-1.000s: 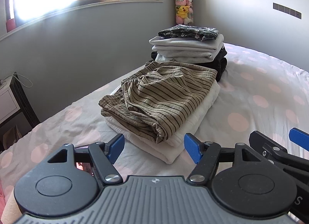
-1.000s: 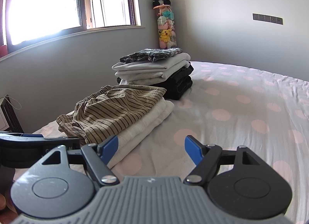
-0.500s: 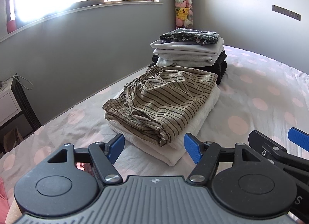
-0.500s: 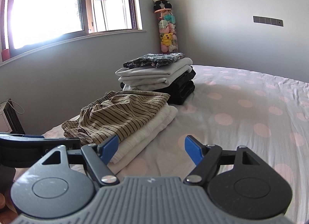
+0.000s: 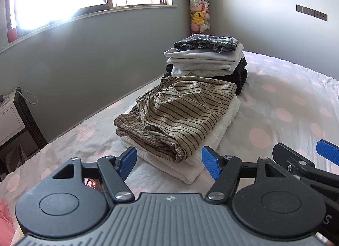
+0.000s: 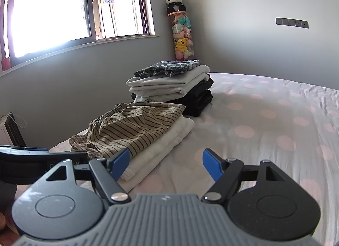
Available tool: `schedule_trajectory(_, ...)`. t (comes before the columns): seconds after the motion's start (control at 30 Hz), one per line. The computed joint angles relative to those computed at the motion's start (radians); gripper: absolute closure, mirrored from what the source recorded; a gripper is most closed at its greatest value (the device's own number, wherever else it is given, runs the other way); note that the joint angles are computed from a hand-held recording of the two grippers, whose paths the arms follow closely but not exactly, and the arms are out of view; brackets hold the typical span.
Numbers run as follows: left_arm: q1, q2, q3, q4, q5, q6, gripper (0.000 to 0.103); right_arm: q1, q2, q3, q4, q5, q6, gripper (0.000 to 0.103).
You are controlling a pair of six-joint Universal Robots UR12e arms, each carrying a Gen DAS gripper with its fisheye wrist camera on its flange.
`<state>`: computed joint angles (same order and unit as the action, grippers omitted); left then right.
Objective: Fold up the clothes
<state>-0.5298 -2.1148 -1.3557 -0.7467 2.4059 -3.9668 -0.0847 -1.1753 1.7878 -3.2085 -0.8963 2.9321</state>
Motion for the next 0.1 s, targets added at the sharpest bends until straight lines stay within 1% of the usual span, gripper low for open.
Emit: schedule_trajectory(0.1, -0.001, 0.002, -0.004, 0.012, -0.002, 0.001, 0.025, -0.001, -0.001, 0.001, -0.003, 0.002, 0.003, 0.024)
